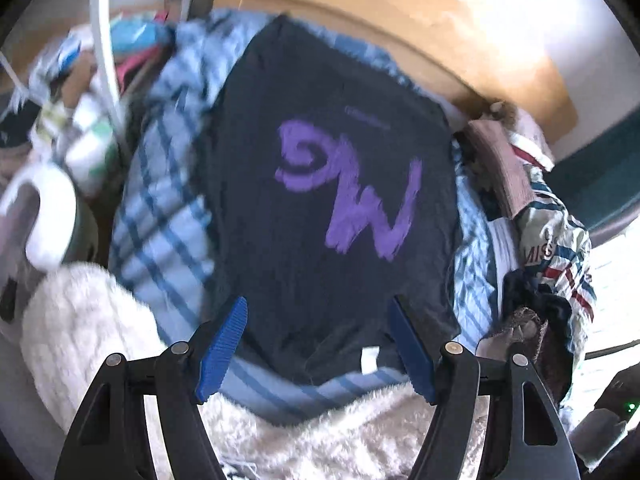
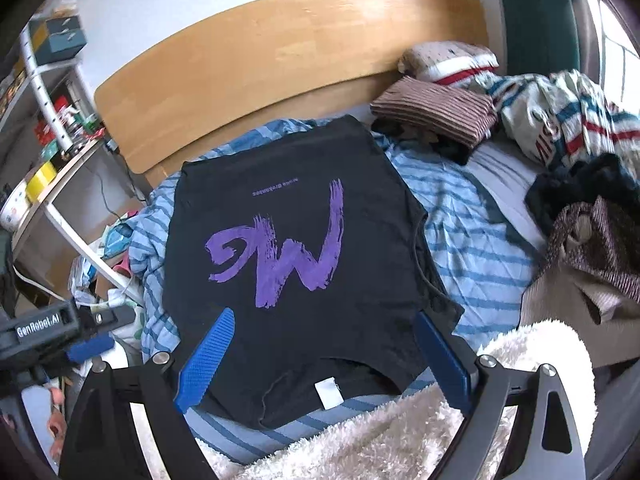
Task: Fold clothes
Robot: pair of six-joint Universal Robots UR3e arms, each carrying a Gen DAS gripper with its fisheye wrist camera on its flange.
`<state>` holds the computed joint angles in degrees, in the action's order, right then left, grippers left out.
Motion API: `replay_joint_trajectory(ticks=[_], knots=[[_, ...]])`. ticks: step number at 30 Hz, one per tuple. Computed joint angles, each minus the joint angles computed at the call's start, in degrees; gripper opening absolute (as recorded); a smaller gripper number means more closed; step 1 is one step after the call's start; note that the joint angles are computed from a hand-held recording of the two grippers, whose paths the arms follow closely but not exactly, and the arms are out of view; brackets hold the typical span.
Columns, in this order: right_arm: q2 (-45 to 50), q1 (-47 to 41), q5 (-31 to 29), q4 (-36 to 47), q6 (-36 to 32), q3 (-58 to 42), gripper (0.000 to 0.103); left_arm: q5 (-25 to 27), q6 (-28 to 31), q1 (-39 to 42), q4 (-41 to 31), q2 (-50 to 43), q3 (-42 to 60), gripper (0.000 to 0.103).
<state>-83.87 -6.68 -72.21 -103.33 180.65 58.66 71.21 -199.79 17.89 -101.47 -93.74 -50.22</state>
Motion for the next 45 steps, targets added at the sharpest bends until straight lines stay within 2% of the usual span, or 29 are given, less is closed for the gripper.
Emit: replay_joint_trajectory(ticks=[4, 10, 12, 13, 14, 15, 16, 18, 21, 22, 25, 28, 30, 31, 32, 34, 36, 37, 40, 42, 44, 45], knots=[[0.0, -2.7, 1.1, 1.4, 1.7, 0.0, 0.094, -2.1, 0.3, 2.3, -3.4, -0.2, -2.8, 0.073], [-0.9, -4.6, 2.9, 2.4, 0.4, 2.9, 0.092, -5.6, 2.8, 7.8, -4.0, 1.7, -12.0, 0.073], [0.5, -3.6, 4.7, 4.2, -0.6, 3.4, 0.085, -7.0, 4.2, 9.2, -3.3, 2.3, -15.8, 0.072], [1.7, -2.7, 6.1, 5.7, -1.3, 3.6, 0.071, -7.7, 5.0, 9.9, -3.0, 2.4, -17.6, 0.062], [3.0, -1.6, 6.7, 7.0, -2.1, 3.3, 0.063, -6.0, 4.8, 9.3, -2.9, 1.8, -18.0, 0.056], [4.5, -0.4, 7.1, 8.4, -2.8, 2.9, 0.047, -4.4, 4.6, 8.8, -2.7, 1.0, -18.3, 0.054], [6.2, 1.3, 6.9, 9.7, -3.6, 2.2, 0.04, -2.0, 4.5, 7.7, -1.9, 0.1, -18.4, 0.05], [9.6, 5.1, 5.5, 11.7, -4.8, 0.7, 0.041, 0.8, 5.0, 6.2, -0.3, -1.3, -19.0, 0.049], [14.1, 8.1, 6.2, 15.3, -5.6, -1.7, 0.041, -4.7, 8.7, 7.9, -0.1, -2.8, -21.1, 0.049], [15.0, 8.5, 6.6, 16.2, -5.5, -2.1, 0.041, -5.1, 8.9, 7.9, -0.4, -3.7, -20.9, 0.049], [17.7, 10.0, 6.0, 17.4, -5.4, -3.6, 0.046, -2.3, 9.0, 5.7, -0.8, -7.1, -18.8, 0.049], [20.1, 10.8, 4.6, 18.7, -5.2, -6.7, 0.048, -1.9, 10.1, 4.6, -1.5, -8.7, -18.5, 0.048], [22.3, 11.4, 3.4, 20.7, -5.1, -9.9, 0.048, -0.8, 10.5, 3.8, -1.8, -9.2, -18.1, 0.042], [23.4, 11.7, 3.0, 21.8, -5.1, -11.5, 0.05, -0.1, 10.6, 3.5, -2.2, -9.2, -17.6, 0.035], [24.6, 11.9, 2.9, 23.1, -5.2, -13.1, 0.05, 0.7, 11.2, 3.3, -2.8, -9.2, -17.0, 0.023], [27.0, 12.3, 2.6, 25.6, -5.5, -16.2, 0.05, 1.4, 12.3, 3.4, -3.8, -8.8, -16.5, 0.014], [28.5, 13.0, 2.1, 26.9, -5.6, -17.8, 0.051, 0.6, 13.9, 3.9, -4.4, -8.1, -16.6, 0.012], [29.2, 13.3, 1.8, 27.5, -5.7, -18.6, 0.056, 0.2, 14.7, 4.2, -4.7, -7.7, -16.6, 0.011], [30.9, 14.6, 0.3, 28.2, -6.1, -21.2, 0.06, 1.8, 15.9, 2.7, -5.9, -8.8, -14.5, 0.01], [32.0, 15.5, -1.0, 28.7, -6.5, -22.9, 0.05, 3.5, 15.6, 0.6, -7.0, -11.5, -10.9, 0.009], [31.6, 16.5, -4.0, 27.5, -7.2, -22.6, 0.019, 4.9, 16.3, -0.5, -7.8, -12.1, -9.4, 0.009], [30.5, 16.1, -3.4, 26.7, -7.9, -21.0, 0.009, 5.3, 16.6, -0.8, -8.1, -12.2, -8.9, 0.009]])
